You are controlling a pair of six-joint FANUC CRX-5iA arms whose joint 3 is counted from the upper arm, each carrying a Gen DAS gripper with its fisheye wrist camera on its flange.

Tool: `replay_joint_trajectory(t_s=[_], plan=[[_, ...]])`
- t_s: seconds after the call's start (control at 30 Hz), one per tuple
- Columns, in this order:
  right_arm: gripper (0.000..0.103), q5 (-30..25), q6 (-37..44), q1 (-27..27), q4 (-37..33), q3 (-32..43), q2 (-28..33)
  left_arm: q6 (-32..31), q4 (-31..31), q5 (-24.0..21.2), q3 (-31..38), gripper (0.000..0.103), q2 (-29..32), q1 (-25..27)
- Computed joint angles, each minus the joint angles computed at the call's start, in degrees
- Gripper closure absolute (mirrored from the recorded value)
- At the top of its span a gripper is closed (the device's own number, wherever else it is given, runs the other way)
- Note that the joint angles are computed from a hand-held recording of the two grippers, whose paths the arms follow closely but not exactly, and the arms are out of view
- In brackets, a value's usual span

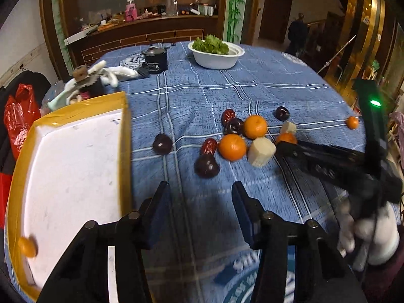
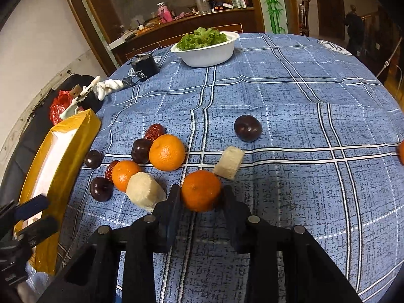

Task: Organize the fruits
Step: 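Grasp a dark plum with the left tool while the right tool grasps a mandarin orange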

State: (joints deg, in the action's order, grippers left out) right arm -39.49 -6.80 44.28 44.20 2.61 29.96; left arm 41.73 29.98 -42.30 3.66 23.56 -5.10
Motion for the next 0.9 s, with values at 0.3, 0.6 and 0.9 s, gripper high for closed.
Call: replay_joint_trajectory(t_s=[0.3, 0.6, 0.9], plan=[[0.068, 6.0, -2.9, -1.0, 1.0, -3.6, -2.4, 10.0, -9.9, -4.5, 11.5, 0.054, 7.8, -2.8], [0.068, 6.3, -7.0, -1.1, 5.2, -5.8, -3.6, 7.3, -4.2, -1.1, 6.1, 0.079, 4.9, -1.6], [0.068, 4.7, -9.4, -0.4, 7.9, -5.8, -3.4, -1.8, 13.7, 0.7, -5.2, 0.078, -2.9, 4.9]])
